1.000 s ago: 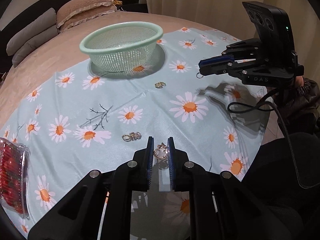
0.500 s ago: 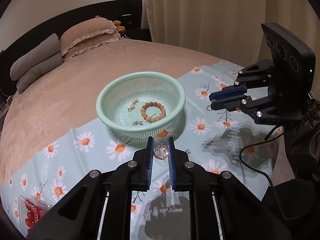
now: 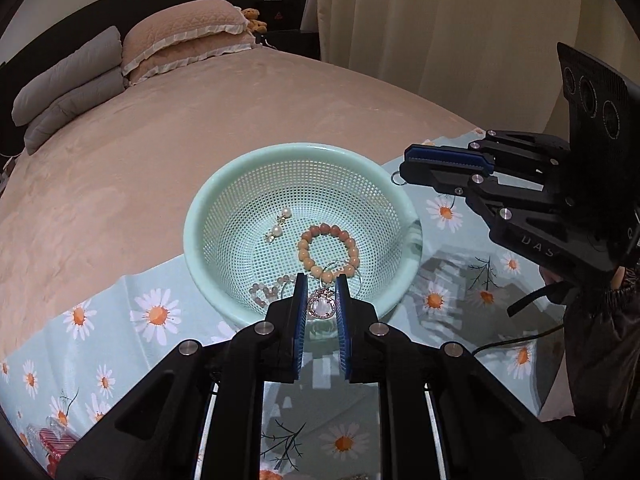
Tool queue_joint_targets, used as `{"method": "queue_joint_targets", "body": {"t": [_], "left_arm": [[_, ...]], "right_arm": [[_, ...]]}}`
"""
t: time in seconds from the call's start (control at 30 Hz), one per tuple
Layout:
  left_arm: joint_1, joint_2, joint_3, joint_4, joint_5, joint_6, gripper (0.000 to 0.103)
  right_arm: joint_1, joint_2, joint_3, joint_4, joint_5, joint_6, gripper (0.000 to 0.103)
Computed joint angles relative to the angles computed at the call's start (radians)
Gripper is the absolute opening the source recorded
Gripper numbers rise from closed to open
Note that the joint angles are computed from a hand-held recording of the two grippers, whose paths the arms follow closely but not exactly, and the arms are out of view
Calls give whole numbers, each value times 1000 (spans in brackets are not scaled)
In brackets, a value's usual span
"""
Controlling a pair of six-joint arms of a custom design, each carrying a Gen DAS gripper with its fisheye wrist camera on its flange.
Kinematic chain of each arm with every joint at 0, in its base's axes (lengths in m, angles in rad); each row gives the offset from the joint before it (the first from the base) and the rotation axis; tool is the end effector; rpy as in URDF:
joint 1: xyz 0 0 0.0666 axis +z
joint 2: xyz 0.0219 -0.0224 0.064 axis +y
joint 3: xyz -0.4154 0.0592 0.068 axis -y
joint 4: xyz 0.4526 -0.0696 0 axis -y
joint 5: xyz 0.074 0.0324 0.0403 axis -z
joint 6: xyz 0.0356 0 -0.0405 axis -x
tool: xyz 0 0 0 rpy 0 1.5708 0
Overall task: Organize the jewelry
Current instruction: 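Carry both pendants over the basket and open both tools, then move both tools back toward the remaining silver keychain charms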
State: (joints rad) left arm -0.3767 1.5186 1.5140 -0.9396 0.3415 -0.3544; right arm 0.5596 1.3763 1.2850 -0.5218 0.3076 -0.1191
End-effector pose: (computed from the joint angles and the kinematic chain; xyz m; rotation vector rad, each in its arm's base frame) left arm 0.5382 -0.2261 0.4597 1.0184 2.2723 -0.4376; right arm 0.4697 0.2810 0.4478 -0.3001 2.1308 0.0571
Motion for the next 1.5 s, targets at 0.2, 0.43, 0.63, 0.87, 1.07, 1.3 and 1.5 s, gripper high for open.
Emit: {"method": "queue_joint_targets", "body": {"t": [0.2, 0.43, 0.63, 0.87, 1.07, 1.3, 1.5], "left_arm": [[-6, 22, 6, 1, -17, 18, 15], [-2, 33, 13, 22, -18, 63, 28], [35, -23, -47, 199, -67, 192, 96], [33, -16, -50, 181, -163, 153, 97], [27, -26, -75, 197, -167, 101, 97], [27, -56, -122, 217, -169, 83, 97], [44, -63, -151, 210, -188, 104, 97]], "right_arm": [[-5, 25, -6, -10, -19, -45, 10], [-19, 28, -16, 9, -25, -147, 18], [-21, -20, -77, 96, 58, -197, 84], [-18, -6, -61, 55, 67, -190, 85], [-2, 17, -38, -11, 109, -147, 85], [9, 11, -46, -15, 96, -140, 85], [42, -36, -108, 60, -27, -61, 86]]}}
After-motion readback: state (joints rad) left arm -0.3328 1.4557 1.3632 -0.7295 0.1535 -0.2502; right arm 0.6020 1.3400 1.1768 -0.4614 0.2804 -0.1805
